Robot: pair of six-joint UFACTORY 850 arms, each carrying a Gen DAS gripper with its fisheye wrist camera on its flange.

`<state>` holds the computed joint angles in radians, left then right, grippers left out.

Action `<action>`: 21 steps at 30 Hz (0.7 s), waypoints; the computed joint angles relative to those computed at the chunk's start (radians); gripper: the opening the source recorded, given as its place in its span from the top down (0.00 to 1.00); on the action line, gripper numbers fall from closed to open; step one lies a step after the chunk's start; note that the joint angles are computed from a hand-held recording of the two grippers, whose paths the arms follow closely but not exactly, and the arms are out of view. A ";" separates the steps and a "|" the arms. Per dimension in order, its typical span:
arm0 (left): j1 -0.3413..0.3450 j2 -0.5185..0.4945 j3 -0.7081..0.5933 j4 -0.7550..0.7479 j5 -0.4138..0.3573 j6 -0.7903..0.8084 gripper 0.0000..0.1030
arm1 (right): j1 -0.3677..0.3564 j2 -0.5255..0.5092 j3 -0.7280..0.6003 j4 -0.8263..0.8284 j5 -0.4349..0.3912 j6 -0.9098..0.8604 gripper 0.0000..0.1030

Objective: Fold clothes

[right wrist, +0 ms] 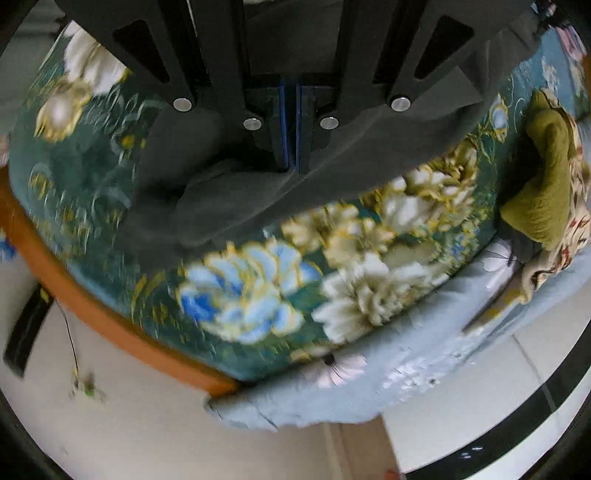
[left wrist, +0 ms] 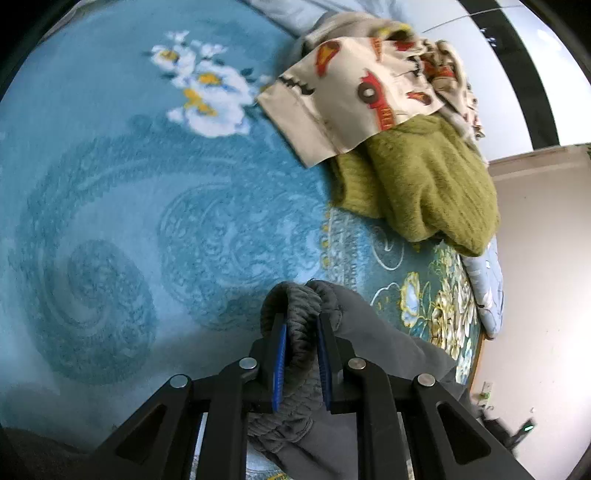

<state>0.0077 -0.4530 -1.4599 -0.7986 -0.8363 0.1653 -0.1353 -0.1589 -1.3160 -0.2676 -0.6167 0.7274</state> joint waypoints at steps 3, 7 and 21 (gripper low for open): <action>0.001 0.024 0.021 -0.057 0.024 0.085 0.87 | -0.003 -0.008 -0.081 0.043 0.064 -0.044 0.97; 0.008 0.031 0.027 -0.066 0.032 0.092 0.87 | 0.016 -0.052 -0.187 -0.015 0.090 -0.029 0.97; 0.045 0.022 0.049 -0.212 -0.011 0.100 0.86 | 0.080 -0.046 -0.125 -0.059 -0.122 -0.119 0.52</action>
